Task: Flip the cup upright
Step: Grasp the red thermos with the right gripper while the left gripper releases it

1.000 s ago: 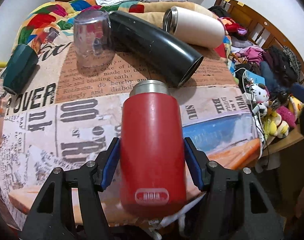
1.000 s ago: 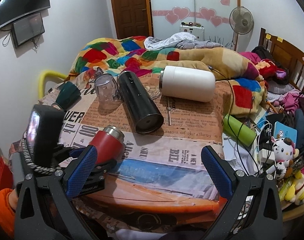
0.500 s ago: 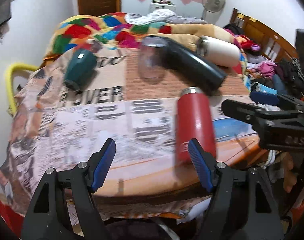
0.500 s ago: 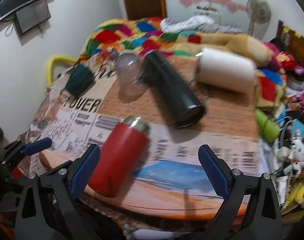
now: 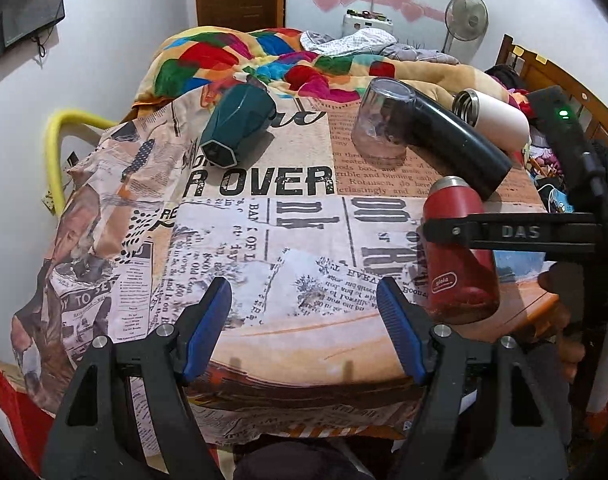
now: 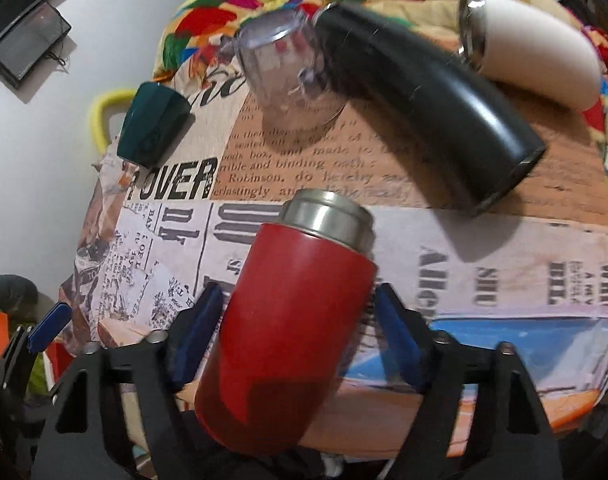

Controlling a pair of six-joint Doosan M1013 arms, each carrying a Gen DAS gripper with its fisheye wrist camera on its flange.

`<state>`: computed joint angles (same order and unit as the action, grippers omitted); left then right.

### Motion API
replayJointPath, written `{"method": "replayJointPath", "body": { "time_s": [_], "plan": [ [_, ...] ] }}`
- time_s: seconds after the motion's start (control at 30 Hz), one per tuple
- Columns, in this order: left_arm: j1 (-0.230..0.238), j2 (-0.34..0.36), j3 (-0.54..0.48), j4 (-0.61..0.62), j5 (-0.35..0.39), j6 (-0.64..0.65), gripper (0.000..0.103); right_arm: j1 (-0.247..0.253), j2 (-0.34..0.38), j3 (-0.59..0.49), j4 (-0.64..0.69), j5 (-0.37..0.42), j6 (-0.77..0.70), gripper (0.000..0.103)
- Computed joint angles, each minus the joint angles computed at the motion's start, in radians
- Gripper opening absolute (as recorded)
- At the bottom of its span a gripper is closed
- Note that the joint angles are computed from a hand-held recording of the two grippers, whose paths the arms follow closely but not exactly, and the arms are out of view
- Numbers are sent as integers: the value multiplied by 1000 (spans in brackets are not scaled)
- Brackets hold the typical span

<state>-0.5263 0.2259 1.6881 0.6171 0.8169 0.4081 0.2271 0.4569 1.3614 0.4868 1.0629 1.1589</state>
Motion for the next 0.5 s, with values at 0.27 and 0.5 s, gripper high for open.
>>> {"method": "replayJointPath", "body": {
  "time_s": [0.27, 0.5],
  "plan": [
    [1, 6, -10, -19, -30, 18, 74, 6, 16, -21, 12, 53, -60, 63],
    [-10, 9, -28, -6, -21, 17, 81, -9, -26, 13, 32, -5, -146, 60]
  ]
}}
